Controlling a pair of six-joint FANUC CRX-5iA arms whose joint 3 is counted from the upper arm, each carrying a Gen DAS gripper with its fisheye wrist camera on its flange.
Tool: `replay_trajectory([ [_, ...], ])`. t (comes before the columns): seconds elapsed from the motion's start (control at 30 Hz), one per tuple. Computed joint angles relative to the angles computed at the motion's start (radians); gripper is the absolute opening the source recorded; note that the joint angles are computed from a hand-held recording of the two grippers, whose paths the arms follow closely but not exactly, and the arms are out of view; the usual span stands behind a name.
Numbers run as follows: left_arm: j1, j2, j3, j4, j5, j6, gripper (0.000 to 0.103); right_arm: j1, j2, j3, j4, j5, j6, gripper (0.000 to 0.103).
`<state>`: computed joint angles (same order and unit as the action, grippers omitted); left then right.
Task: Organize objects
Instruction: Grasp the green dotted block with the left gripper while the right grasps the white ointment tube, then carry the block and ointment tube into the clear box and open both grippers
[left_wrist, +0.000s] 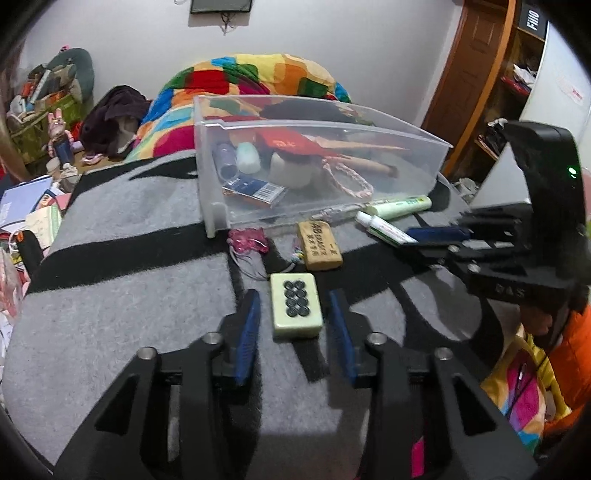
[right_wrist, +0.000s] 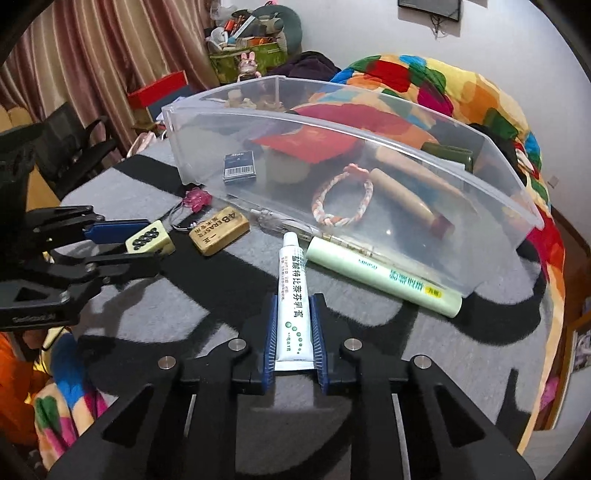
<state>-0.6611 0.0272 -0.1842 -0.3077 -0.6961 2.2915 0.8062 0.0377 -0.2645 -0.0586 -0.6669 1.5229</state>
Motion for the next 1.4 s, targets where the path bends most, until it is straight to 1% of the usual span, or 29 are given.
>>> replay_trajectory([
  [0.03, -0.002, 0.001, 0.005, -0.011, -0.008, 0.010, 0.024, 0.000, -0.010, -0.011, -0.005, 0.010, -0.007, 0.016],
  [0.17, -0.001, -0.021, -0.003, -0.033, -0.005, 0.044, 0.024, 0.004, -0.058, -0.055, -0.009, 0.057, -0.033, 0.016],
  [0.3, -0.012, -0.047, 0.006, -0.082, -0.014, 0.094, 0.024, 0.005, -0.120, -0.092, -0.011, 0.112, -0.055, 0.016],
  [0.43, -0.026, -0.067, 0.026, -0.136, -0.011, 0.140, 0.024, 0.012, -0.160, -0.114, 0.037, 0.174, -0.123, 0.016],
  [0.63, -0.037, -0.072, 0.080, -0.210, -0.008, 0.181, 0.024, 0.009, -0.155, -0.105, 0.107, 0.230, -0.227, 0.016],
  [0.7, -0.042, -0.061, 0.113, -0.241, -0.016, 0.193, 0.024, 0.005, -0.147, -0.097, 0.118, 0.236, -0.250, 0.016],
  [0.77, -0.039, -0.052, 0.137, -0.254, -0.017, 0.195, 0.024, -0.004, -0.129, -0.076, 0.118, 0.232, -0.264, 0.016],
  [0.83, -0.028, -0.045, 0.156, -0.258, -0.010, 0.194, 0.024, -0.012, -0.105, -0.056, 0.142, 0.231, -0.298, 0.016],
  [0.9, -0.009, -0.029, 0.177, -0.250, 0.002, 0.183, 0.024, -0.022, -0.079, -0.027, 0.138, 0.219, -0.304, 0.016],
  [0.97, 0.006, -0.011, 0.198, -0.240, -0.004, 0.171, 0.024, -0.028, -0.047, -0.001, 0.163, 0.208, -0.340, 0.016],
  [1.03, 0.034, 0.019, 0.222, -0.211, -0.010, 0.147, 0.024, -0.039, -0.012, 0.035, 0.160, 0.190, -0.351, 0.016],
  [1.07, 0.054, 0.031, 0.223, -0.177, 0.000, 0.123, 0.024, -0.044, 0.008, 0.054, 0.165, 0.179, -0.362, 0.016],
  [1.13, 0.093, 0.049, 0.215, -0.102, 0.024, 0.076, 0.024, -0.053, 0.035, 0.085, 0.151, 0.159, -0.356, 0.016],
  [1.2, 0.118, 0.065, 0.209, -0.053, 0.034, 0.048, 0.024, -0.064, 0.074, 0.135, 0.110, 0.120, -0.328, 0.016],
  [1.33, 0.146, 0.089, 0.199, 0.017, 0.049, 0.009, 0.024, -0.073, 0.126, 0.203, 0.054, 0.065, -0.278, 0.016],
  [1.4, 0.147, 0.102, 0.207, 0.024, 0.038, -0.006, 0.024, -0.065, 0.137, 0.211, 0.065, 0.054, -0.273, 0.016],
])
